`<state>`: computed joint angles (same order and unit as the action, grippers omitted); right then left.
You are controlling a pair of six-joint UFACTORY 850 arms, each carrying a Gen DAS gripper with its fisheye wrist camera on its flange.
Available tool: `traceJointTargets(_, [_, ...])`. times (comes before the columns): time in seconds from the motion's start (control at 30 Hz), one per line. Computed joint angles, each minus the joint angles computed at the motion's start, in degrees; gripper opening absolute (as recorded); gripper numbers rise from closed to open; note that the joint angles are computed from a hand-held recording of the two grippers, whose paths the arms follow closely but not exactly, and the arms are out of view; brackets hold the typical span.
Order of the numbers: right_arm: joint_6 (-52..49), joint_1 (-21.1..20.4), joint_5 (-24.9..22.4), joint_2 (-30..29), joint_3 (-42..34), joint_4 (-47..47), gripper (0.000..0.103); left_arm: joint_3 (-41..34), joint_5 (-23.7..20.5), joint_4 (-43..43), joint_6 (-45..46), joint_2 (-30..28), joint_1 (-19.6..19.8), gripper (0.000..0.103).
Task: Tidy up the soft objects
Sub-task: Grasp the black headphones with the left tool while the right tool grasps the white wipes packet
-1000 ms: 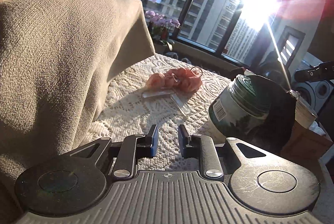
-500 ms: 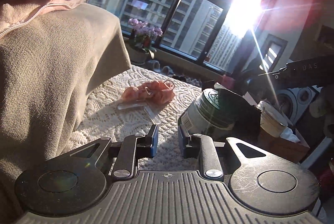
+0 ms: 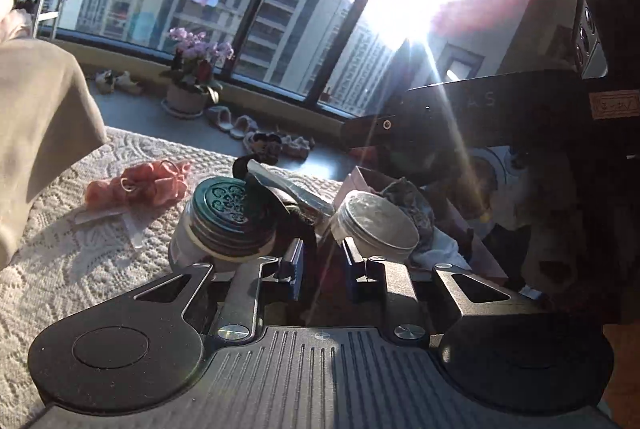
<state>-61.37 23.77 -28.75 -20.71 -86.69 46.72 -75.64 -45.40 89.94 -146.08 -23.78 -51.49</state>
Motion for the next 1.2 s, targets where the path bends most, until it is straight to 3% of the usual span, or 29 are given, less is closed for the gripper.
traceJointTargets(0.17, [0.8,-2.2,-1.7,-2.0,-2.6,0.9,0.052,-7.5,1.3,-9.6,9.1,-5.3,2.2,0.023])
traceJointTargets(0.27, [7.9,-1.9,-7.5,-7.3,-9.6,-6.3,0.053,-10.3,1.9,-14.2,12.7,-7.7,3.1,0.023])
traceJointTargets(0.57, [30.3,1.5,-24.9,-28.2,-37.1,-19.9,0.056,-7.1,1.6,-6.4,5.0,-7.5,3.0,0.016])
traceJointTargets(0.63, [30.6,2.0,-23.7,-28.6,-37.0,-20.6,0.055,-6.4,0.3,-5.4,5.5,-7.1,2.3,0.013])
traceJointTargets(0.7, [28.4,2.1,-22.0,-27.6,-35.3,-20.3,0.049,-5.7,-0.6,-4.7,6.0,-6.7,1.8,0.012])
traceJointTargets(0.73, [27.2,2.3,-21.4,-26.8,-34.2,-20.2,0.036,-5.3,-0.7,-4.3,6.0,-6.3,1.5,0.012])
traceJointTargets(0.83, [26.6,2.5,-18.3,-24.2,-31.0,-22.6,0.017,-3.7,-1.2,-3.5,6.9,-5.0,0.5,0.012])
traceJointTargets(0.97, [28.2,1.5,-18.4,-22.8,-30.4,-23.2,0.009,-1.5,-1.8,-3.7,8.7,-2.9,-1.2,0.012])
traceJointTargets(1.2, [30.2,1.5,-18.8,-22.8,-30.9,-27.2,0.01,0.9,-2.1,-5.2,8.7,-0.6,-3.2,0.011])
